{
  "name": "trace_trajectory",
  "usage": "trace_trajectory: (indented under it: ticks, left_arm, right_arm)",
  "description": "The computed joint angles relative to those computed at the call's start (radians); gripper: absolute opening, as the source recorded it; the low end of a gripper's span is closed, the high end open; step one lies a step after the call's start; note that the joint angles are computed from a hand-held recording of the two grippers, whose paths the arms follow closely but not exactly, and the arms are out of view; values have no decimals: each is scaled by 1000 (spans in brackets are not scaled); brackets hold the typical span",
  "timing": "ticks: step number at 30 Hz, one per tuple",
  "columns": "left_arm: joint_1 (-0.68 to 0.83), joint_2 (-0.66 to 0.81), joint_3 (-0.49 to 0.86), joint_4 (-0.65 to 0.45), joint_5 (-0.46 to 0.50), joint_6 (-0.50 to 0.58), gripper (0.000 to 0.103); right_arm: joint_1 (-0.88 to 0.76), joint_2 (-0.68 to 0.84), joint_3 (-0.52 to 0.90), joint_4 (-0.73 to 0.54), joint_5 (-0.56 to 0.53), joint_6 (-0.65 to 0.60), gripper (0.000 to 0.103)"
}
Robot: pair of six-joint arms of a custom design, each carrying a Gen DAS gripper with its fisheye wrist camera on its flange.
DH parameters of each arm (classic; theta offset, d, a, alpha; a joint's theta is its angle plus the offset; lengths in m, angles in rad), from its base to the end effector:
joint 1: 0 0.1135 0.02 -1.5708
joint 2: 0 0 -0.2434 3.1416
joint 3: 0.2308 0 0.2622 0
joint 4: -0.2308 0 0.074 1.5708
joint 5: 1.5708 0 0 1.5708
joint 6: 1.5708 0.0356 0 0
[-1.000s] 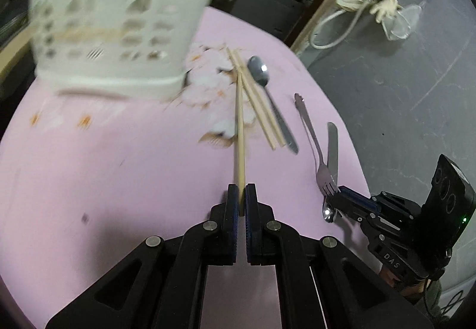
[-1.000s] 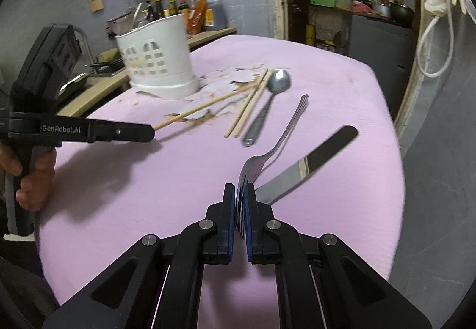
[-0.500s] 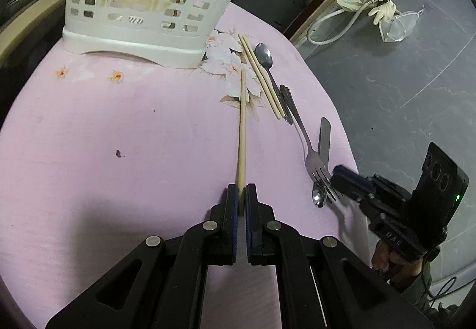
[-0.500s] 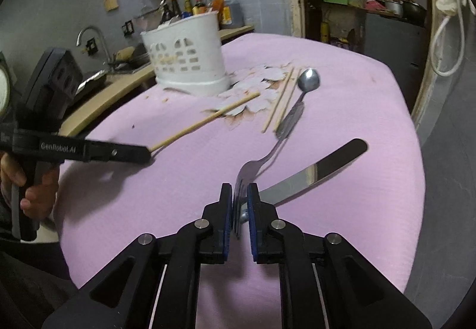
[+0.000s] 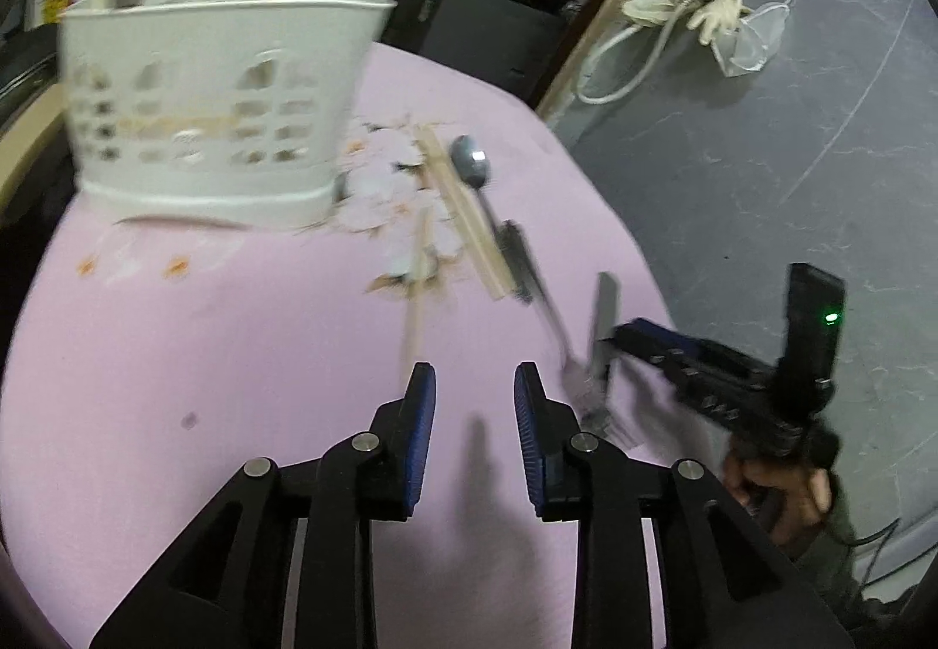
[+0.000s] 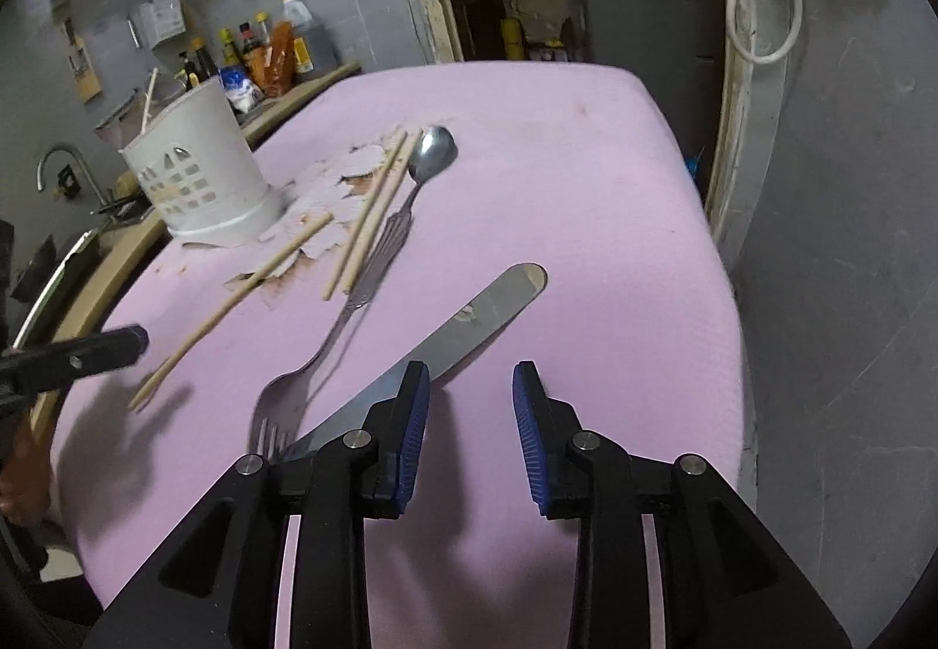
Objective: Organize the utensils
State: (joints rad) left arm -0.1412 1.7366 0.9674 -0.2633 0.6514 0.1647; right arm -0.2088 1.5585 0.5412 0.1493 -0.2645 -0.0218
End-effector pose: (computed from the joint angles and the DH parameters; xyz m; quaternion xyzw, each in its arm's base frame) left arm 0.3313 -0.0689 0.1313 0.2232 0.8897 -0.3055 0.2555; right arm 0.2683 -0.0473 0.0886 0.0417 0.9309 0.0837 0.3532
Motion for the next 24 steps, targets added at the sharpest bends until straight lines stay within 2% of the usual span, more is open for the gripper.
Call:
trace_trajectory:
  ticks: [9,16,18,22,24]
  left_arm:
    - [-138,223,257,-135,13,-38,23]
    - [-204,374,427,-242,-62,-42,23]
    - [-207,388,440,-245,-73,-44,21]
    - [-202,403,455,-251,-71,-20,7]
    - [-195,402,448,-248,-66,-6,4]
  right_arm:
    - [-24,103,108,-20,-70,-44,29]
    - [-43,158,162,-34,-129,-61,29]
    - [-46,170,175,-38,-141,-61,29]
    - [-27,185,194,-39,-124,-76,29]
    - [-17,189,200,-40,-113,-87,29]
